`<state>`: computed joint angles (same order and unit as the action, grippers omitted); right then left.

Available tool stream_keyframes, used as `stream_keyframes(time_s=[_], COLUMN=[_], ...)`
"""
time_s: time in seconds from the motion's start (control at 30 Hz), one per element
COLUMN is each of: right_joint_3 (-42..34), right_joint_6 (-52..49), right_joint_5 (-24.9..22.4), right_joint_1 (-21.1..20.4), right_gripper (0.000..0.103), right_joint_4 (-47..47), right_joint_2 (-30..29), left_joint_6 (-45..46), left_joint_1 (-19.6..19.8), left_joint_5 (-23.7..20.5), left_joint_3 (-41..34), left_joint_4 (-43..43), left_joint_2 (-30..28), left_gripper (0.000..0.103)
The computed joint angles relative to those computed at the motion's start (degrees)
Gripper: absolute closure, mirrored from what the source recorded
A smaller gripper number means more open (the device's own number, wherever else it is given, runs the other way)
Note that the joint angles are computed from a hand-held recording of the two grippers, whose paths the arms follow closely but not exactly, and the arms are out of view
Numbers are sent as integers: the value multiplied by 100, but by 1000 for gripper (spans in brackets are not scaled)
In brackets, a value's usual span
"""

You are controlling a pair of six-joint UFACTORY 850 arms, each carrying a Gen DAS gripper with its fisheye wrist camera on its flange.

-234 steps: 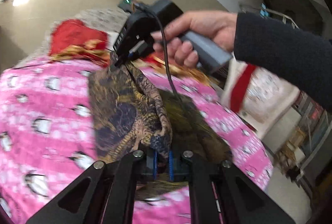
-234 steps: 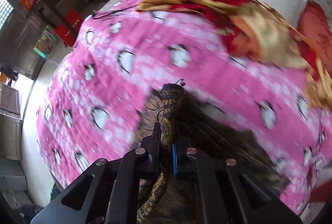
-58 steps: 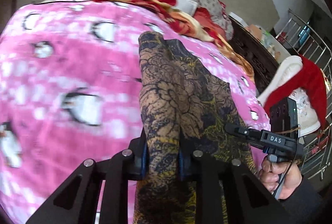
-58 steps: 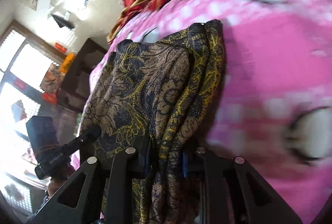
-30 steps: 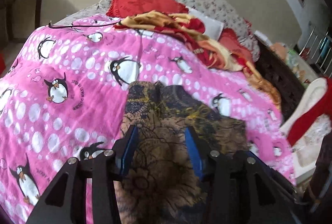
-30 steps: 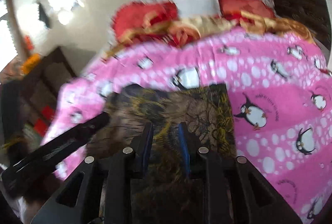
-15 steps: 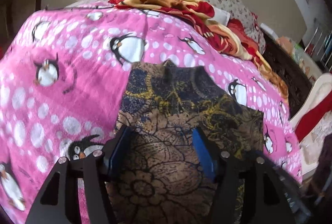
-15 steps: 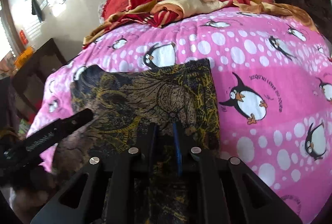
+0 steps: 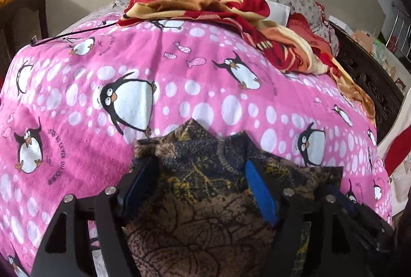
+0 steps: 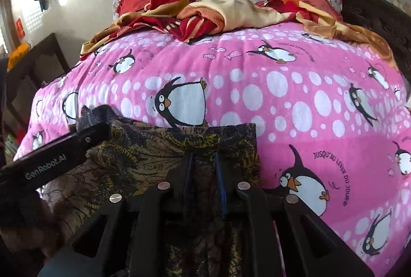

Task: Fold small clothes

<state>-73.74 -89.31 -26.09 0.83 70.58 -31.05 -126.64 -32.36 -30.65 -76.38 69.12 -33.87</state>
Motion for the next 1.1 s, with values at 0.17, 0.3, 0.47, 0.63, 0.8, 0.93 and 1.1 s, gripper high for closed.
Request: stream_keyframes(time_s=[0.17, 0.3, 0.47, 0.63, 0.8, 0.93, 1.1], right_joint_3=[-339, -188, 856, 1878, 2178, 2277, 1968], right_joint_6=[819, 939, -1042, -2551, -2948, -2675, -2131], right_joint_5=[-665, -1220, -2101, -2395, -2475, -1381, -1948], right_joint_1=[-153, -438, -1150, -1802, -2021, -1679, -1827], right_gripper=[85, 82, 70, 70, 70, 70, 62], right_joint_4=[-699, -1460, -1649, -1616, -1209, -1350, -1480], right_joint_2=[-154, 330, 1399, 2039, 2060, 1814, 1446], left_joint_6=[1220, 991, 1031, 530, -46, 372, 872], left_joint_1=[30, -442, -1502, -2225, -2264, -2250, -2296], left_joint_5=[66, -337, -831, -805, -680, -843, -1424], left_joint_3=[18, 741, 1375, 1383, 1239, 898, 457], left_joint_4=[-1041, -391, -249, -358, -579, -972, -1546], left_joint_2=[303, 1137, 1649, 1342, 921, 667, 290], left_gripper=[25, 23, 20, 20, 11, 0, 0])
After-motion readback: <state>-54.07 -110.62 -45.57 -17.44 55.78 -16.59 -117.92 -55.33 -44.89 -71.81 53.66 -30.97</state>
